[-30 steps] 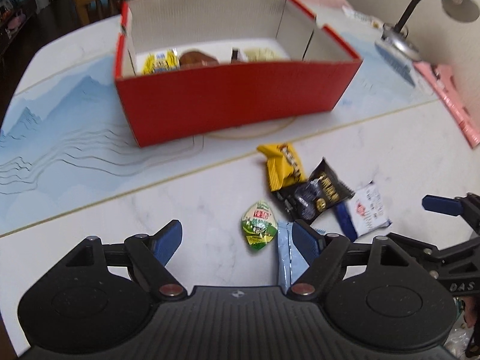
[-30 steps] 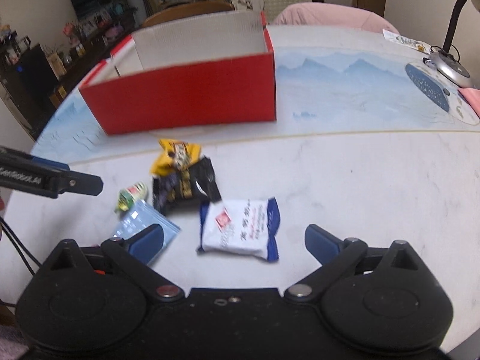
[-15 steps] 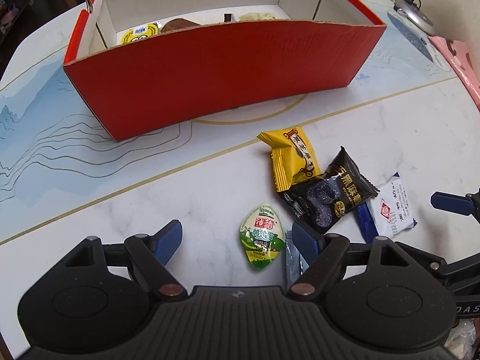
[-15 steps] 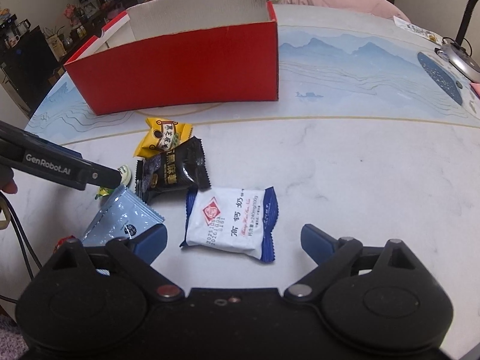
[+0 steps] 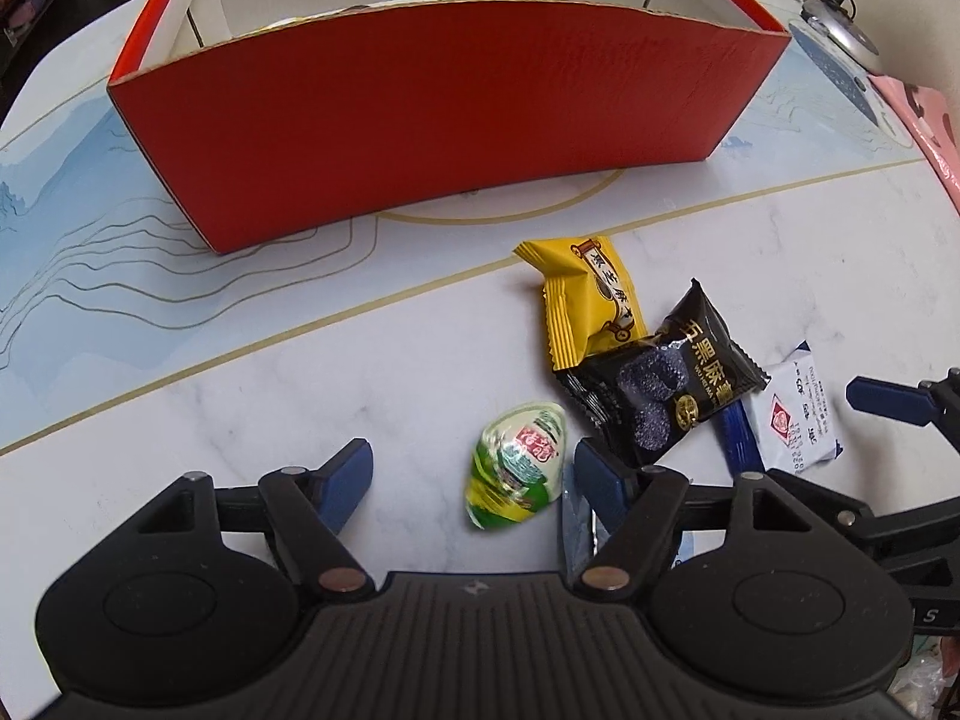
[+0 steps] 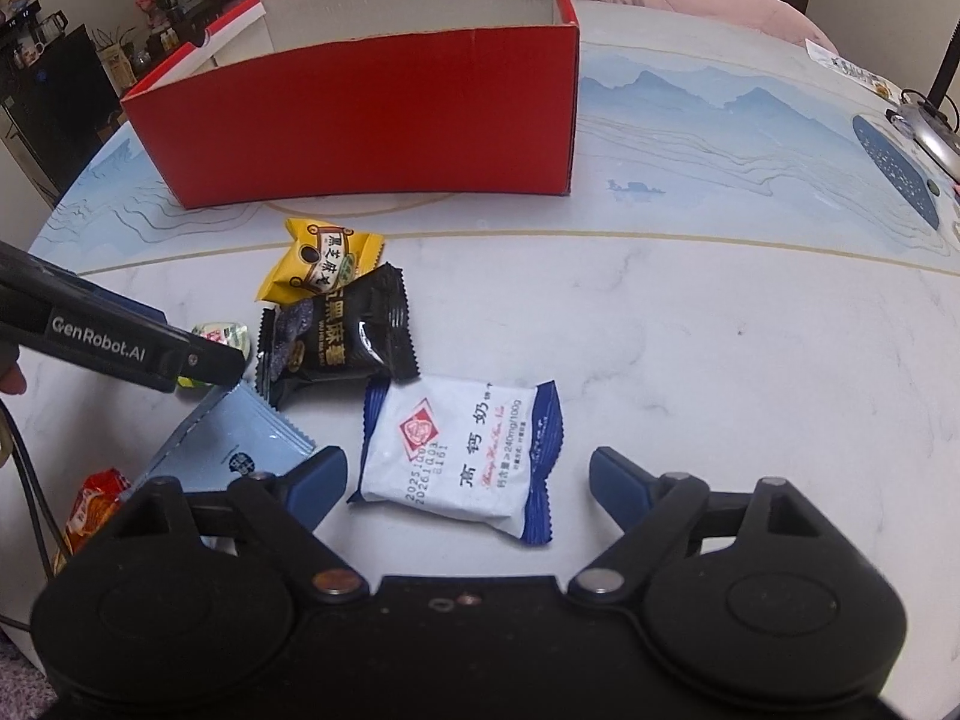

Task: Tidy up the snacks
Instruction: 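Grasp the green jelly cup with the left tool while the right tool grasps the white milk biscuit pack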

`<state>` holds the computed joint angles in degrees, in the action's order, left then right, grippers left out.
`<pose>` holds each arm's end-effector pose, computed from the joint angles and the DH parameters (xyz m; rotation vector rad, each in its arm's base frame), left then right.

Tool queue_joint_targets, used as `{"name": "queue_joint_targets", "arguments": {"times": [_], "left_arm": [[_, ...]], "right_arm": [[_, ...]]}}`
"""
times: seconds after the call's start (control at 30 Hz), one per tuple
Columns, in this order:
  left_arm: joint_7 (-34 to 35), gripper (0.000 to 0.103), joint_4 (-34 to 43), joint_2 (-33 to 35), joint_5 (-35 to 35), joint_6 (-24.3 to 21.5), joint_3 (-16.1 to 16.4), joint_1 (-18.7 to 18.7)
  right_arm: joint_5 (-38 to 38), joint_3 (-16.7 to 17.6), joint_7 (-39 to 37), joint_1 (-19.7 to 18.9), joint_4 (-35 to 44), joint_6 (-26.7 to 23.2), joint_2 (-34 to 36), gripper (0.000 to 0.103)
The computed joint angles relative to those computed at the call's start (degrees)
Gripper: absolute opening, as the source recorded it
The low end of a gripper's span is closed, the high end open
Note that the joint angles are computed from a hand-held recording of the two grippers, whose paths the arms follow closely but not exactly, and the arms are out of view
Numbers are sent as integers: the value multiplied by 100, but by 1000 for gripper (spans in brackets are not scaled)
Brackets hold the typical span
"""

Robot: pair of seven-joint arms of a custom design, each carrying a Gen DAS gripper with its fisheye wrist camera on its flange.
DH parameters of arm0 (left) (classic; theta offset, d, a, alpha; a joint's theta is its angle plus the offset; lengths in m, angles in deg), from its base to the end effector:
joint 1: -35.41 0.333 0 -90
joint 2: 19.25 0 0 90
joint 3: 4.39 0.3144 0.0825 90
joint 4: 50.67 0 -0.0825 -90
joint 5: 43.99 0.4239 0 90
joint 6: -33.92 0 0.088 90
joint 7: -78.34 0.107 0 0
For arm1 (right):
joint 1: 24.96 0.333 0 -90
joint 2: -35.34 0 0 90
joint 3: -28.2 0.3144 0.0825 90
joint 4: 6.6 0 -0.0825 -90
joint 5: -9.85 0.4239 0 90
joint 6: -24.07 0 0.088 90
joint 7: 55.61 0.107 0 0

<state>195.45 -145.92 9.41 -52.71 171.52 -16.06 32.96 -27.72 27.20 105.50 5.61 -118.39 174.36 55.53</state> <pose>0.7136 -0.1631 0.3248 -1.4420 2.6787 -0.4855 0.5756 0.3436 0.2998 -1.7426 2.1282 -0.5402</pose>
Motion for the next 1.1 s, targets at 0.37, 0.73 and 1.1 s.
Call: {"name": "queue_joint_targets", "arguments": {"times": [0.37, 0.73, 1.1], "left_arm": [[505, 54, -529, -262, 164, 631, -59, -29], [903, 32, -649, -356, -205, 671, -139, 71], [577, 32, -517, -332, -442, 473, -69, 170]], "right_arm": [[17, 39, -342, 37, 170, -258, 144, 76], [-239, -46, -142, 130, 54, -171, 79, 62], [-506, -6, 388, 114, -146, -188, -173, 59]]}}
